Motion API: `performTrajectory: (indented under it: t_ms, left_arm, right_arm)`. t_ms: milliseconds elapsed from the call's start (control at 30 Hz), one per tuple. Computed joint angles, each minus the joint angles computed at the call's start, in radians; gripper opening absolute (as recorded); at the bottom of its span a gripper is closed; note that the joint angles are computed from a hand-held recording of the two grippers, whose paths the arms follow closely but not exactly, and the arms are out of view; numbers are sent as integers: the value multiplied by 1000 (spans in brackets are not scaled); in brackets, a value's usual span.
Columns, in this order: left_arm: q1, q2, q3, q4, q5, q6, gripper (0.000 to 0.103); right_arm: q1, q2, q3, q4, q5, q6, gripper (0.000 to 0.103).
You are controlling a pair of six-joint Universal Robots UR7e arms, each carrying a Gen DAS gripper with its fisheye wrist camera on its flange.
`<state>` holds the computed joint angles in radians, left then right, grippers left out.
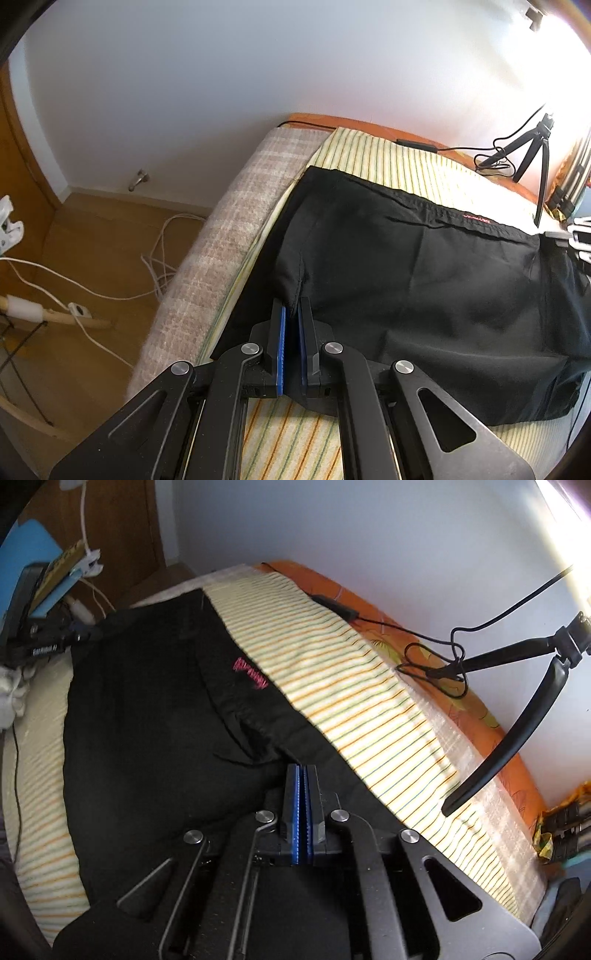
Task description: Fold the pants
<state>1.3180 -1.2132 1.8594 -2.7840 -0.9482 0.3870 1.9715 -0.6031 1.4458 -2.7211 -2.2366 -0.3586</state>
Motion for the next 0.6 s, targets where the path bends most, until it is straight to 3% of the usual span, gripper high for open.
performTrajectory:
  t_ms: [133, 333, 500, 533, 600]
  left_arm:
    - [-8, 9, -1, -25, 10, 15, 5]
    - [0, 42, -16, -25, 69, 22, 5]
    - [3, 23, -20, -18, 77, 14, 11]
    - [0, 20, -16, -31, 84, 17, 11]
    - [-4, 17, -9, -43, 97, 16, 11]
  right_arm:
    - [7, 56, -77, -9, -75, -35, 2]
    - [-9, 147, -207, 93, -108, -12, 2]
    - [-20, 103, -134, 70, -95, 33, 2]
    - [-21, 95, -120, 52, -95, 37, 4]
    - [-17, 84, -105, 26, -107, 49, 17]
